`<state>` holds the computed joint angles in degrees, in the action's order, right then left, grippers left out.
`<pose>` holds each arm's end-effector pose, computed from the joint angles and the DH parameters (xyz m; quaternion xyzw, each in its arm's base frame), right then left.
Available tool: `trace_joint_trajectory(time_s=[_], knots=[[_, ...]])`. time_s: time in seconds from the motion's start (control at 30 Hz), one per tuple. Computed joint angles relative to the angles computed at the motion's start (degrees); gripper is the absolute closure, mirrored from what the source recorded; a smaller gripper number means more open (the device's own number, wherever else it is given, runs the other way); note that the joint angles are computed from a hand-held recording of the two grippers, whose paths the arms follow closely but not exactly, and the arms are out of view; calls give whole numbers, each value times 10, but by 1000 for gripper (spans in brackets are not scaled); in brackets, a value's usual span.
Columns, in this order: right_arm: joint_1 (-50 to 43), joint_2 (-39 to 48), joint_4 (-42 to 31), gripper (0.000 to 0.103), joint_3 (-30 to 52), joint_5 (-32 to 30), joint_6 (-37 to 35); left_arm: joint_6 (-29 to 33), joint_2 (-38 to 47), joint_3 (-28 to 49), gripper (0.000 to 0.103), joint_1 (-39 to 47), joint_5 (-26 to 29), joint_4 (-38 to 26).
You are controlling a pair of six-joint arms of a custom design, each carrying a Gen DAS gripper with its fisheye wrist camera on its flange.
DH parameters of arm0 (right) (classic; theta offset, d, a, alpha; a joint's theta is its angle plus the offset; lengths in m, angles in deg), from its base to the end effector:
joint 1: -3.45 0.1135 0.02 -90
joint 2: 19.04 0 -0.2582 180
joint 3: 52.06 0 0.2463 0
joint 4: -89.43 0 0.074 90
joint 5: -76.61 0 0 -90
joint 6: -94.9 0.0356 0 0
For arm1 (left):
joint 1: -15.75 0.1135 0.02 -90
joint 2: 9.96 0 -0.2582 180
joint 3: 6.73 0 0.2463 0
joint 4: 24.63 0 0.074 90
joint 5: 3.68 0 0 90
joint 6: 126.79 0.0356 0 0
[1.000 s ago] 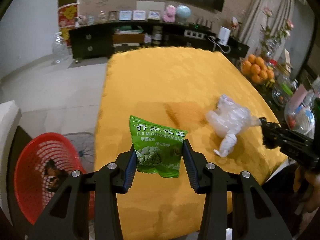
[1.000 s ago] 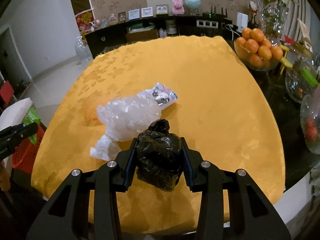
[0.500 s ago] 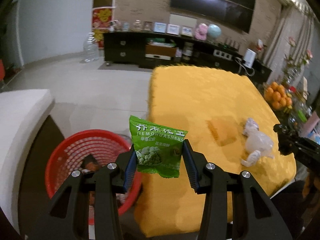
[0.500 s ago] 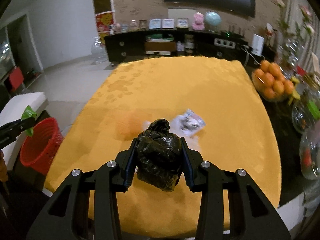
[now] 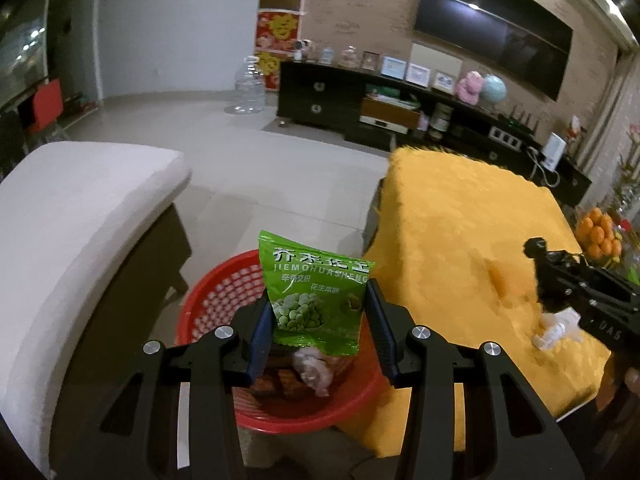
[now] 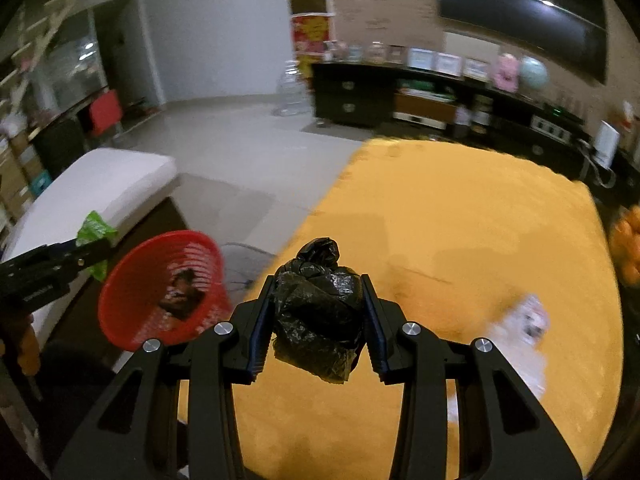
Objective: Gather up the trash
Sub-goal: 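Carry the green packet and black bag in both tools over the red basket, then open both tools to drop the packet and bag into the basket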
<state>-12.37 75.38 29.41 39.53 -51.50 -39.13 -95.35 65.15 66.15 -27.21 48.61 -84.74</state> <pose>0.3258 -0.0695 0.2680 -0.2982 0.8724 0.1644 0.3506 0.1957 -0.1525 0.2630 -0.2012 0.8999 0.0233 0.3861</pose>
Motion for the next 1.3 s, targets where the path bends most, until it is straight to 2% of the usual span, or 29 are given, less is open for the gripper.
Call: trace_joint_trajectory(time_s=[0.23, 0.57, 0.67, 1.0, 1.03, 1.2, 1.3], knots=[[80, 2, -20, 64, 7, 10, 17, -14, -28, -23, 61, 19, 4, -10], [166, 36, -37, 64, 30, 31, 44, -3, -29, -43, 61, 56, 28, 17], [186, 53, -55, 63, 44, 37, 52, 3, -32, -54, 61, 72, 36, 27], [231, 61, -42, 63, 32, 49, 75, 3, -32, -73, 61, 98, 59, 35], [233, 66, -45, 62, 36, 47, 75, 4, -31, -74, 61, 100, 61, 36], [235, 70, -52, 45, 39, 39, 80, 10, -34, -82, 60, 105, 71, 42], [228, 72, -63, 42, 47, 31, 79, 10, -38, -88, 55, 107, 78, 46]])
